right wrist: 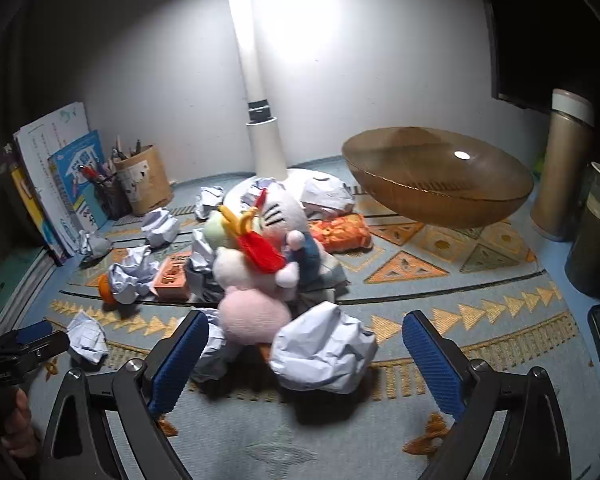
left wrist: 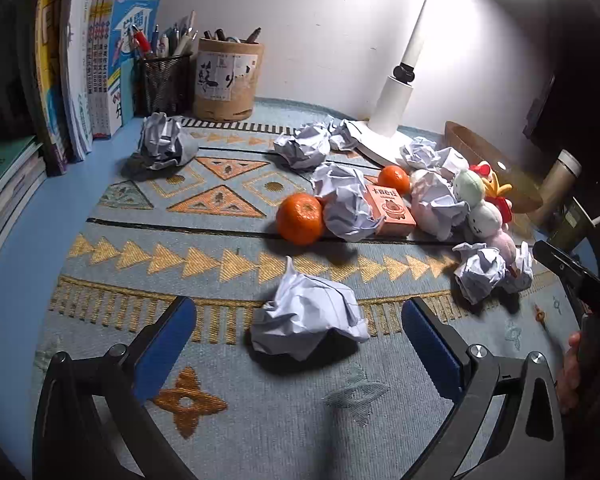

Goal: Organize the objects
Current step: 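Move both tools toward the crumpled paper balls on the rug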

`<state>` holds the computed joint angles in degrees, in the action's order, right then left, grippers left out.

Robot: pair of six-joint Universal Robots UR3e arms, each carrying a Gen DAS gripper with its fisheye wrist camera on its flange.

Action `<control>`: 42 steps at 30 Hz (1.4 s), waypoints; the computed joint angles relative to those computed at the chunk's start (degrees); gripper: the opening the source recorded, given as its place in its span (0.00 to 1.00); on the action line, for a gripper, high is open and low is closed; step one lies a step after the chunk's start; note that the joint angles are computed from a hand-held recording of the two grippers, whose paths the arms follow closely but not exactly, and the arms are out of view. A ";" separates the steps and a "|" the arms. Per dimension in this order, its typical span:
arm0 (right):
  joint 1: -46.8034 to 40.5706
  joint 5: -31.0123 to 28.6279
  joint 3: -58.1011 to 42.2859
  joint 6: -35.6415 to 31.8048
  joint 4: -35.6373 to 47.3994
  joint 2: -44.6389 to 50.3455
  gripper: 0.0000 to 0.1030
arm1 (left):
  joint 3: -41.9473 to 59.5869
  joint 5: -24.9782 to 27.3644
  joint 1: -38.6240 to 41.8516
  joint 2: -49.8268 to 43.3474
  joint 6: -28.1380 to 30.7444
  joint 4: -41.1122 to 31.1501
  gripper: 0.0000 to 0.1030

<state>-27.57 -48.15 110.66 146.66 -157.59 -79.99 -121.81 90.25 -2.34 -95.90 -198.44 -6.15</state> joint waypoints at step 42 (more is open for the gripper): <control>17.78 -12.85 -1.15 5.21 -5.15 7.08 0.80 | 3.21 10.32 -5.47 -5.12 -1.34 5.54 0.99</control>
<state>-9.80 -61.00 109.51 151.87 -162.74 -72.91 -118.59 100.56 -7.81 -101.03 -199.78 -0.62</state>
